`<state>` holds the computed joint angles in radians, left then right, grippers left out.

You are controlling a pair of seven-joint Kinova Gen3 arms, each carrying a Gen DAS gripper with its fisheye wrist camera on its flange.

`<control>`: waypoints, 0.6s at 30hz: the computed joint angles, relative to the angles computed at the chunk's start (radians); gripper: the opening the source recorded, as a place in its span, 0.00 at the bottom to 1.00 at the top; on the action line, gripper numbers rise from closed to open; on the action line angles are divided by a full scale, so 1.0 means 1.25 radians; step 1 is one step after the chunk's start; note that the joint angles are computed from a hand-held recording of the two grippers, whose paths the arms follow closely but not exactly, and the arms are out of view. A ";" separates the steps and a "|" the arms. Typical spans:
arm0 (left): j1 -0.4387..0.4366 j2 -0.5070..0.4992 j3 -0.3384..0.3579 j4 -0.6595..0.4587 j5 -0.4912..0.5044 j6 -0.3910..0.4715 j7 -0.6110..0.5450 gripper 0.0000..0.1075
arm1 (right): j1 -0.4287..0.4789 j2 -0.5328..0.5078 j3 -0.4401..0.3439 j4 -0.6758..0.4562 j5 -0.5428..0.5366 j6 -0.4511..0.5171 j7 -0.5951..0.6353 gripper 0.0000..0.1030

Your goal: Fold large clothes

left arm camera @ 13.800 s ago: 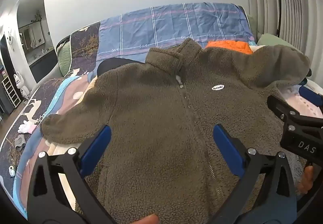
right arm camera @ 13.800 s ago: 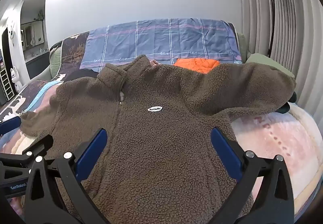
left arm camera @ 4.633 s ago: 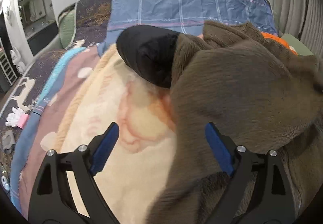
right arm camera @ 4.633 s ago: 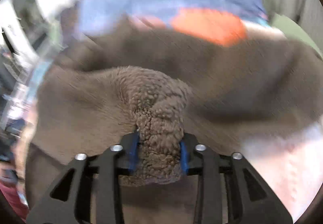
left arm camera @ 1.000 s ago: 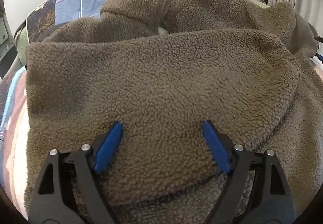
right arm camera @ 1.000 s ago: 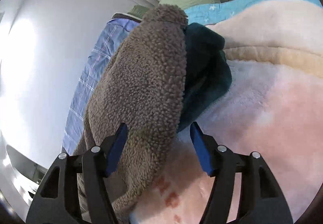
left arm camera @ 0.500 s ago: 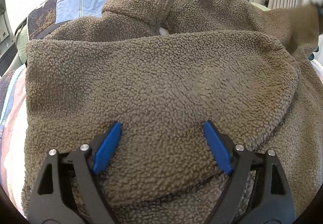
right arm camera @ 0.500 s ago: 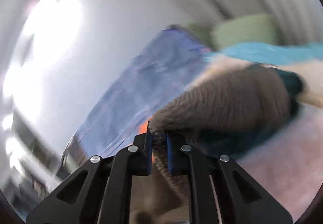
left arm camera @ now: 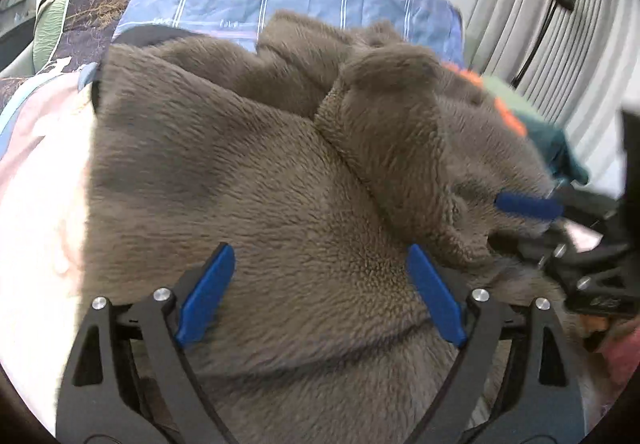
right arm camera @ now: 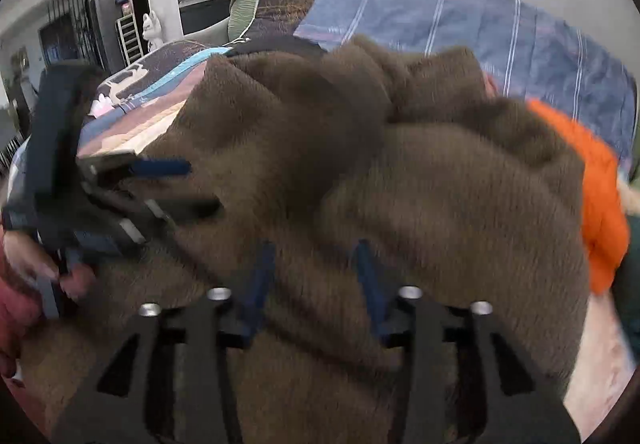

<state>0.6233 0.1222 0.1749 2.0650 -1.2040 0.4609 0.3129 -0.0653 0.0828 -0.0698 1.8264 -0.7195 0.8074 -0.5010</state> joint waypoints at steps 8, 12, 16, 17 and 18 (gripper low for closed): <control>-0.083 -0.066 0.042 0.022 0.061 -0.101 -0.075 0.94 | 0.092 0.027 0.047 -0.007 -0.083 0.062 -0.016 0.52; -0.066 0.028 0.044 -0.058 0.179 0.013 -0.205 0.93 | 0.094 0.002 0.038 0.034 -0.067 0.021 -0.020 0.52; -0.149 0.033 0.084 -0.071 0.298 -0.008 -0.275 0.35 | 0.109 -0.017 0.055 0.027 -0.100 0.072 0.020 0.52; -0.145 0.024 0.075 -0.071 0.308 -0.018 -0.280 0.34 | 0.118 -0.021 0.055 0.009 -0.105 0.077 0.017 0.52; -0.127 0.005 0.057 -0.071 0.304 -0.015 -0.290 0.33 | 0.113 -0.026 0.067 -0.013 -0.097 0.068 0.000 0.52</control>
